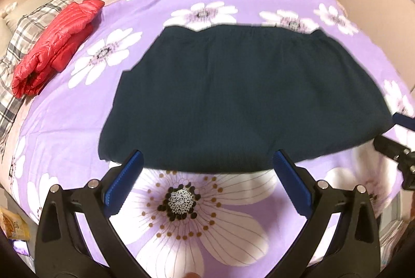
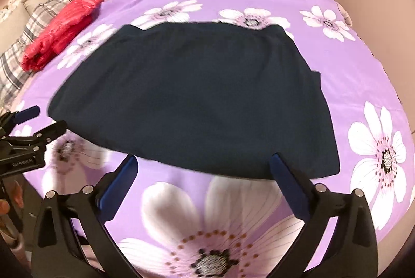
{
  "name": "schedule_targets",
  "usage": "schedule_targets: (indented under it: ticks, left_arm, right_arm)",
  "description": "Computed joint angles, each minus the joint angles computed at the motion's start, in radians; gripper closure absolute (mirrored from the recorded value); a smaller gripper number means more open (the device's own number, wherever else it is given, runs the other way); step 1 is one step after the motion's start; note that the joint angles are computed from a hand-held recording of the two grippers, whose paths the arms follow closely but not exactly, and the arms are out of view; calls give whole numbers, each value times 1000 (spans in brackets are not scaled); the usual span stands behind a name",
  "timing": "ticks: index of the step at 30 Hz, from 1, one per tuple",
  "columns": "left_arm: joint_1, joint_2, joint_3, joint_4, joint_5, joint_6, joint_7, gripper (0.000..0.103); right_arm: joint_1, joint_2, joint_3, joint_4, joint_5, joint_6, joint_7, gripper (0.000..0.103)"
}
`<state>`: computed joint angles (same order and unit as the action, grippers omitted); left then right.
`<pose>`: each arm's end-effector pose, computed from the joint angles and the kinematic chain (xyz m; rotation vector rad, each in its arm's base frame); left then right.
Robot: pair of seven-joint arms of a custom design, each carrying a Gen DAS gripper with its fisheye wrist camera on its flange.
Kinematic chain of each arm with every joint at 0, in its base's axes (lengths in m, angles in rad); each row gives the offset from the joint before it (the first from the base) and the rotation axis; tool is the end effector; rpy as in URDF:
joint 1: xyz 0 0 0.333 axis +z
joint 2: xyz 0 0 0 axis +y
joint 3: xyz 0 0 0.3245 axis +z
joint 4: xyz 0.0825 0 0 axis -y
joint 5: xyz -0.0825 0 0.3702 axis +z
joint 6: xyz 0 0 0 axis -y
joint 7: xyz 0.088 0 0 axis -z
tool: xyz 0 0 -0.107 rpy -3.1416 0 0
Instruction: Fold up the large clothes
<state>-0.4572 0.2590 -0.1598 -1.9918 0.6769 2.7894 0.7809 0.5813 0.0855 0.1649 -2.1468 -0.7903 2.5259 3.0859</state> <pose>0.4981 -0.3808 0.4055 -1.4860 2.2078 -0.6781 0.4117 0.3884 0.4084 -1.6954 2.0336 -0.5480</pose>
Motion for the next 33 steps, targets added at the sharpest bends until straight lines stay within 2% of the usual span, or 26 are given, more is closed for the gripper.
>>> schedule_targets:
  ticks: [1,3,4,6,9,12,17,20,22,24,27,29,33]
  left_arm:
    - [6,-15,-7,-4,-18,6,7,2]
    - [41,-54,-43,-19,-116,31,73,2]
    - [65,-73,-69,-26,-194,47,132,2]
    - [74,-109,-81,-20,-262,48,176,2]
    - [39,-159,-54,31,-148,-37,70,2]
    - [52,-198,-75,55,-139,-52,58,2]
    - [44,-220,-109,147,-26,-227,-24,2]
    - [58,-248,-118,118,-68,-195,-21,2]
    - [63,-251,-126,106,-87,-208,-14,2]
    - [65,-250,-131,94,-113,-210,1,2]
    - [66,-251,-135,67,-125,-214,-3,2]
    - [64,-242,-138,65,-119,-236,-12,2]
    - [59,-224,-136,71,-143,-268,12,2]
  right_arm:
    - [2,-2,3,13,8,-18,-8,1]
    - [14,-7,13,66,40,-120,-35,1]
    - [17,-9,16,82,45,-148,-42,1]
    - [22,-32,20,109,25,-181,-45,1]
    - [24,-64,35,145,-13,-228,-48,1]
    - [24,-88,52,186,-16,-275,-67,1]
    - [27,-120,81,239,-62,-323,-74,1]
    - [33,-132,102,256,-105,-362,-64,1]
    - [41,-129,114,261,-130,-398,-65,1]
    - [41,-134,109,241,-106,-370,-67,1]
    - [24,-148,94,187,-55,-278,-18,1]
    - [16,-142,96,179,-38,-277,9,1]
    - [20,-120,98,197,-1,-298,-17,1]
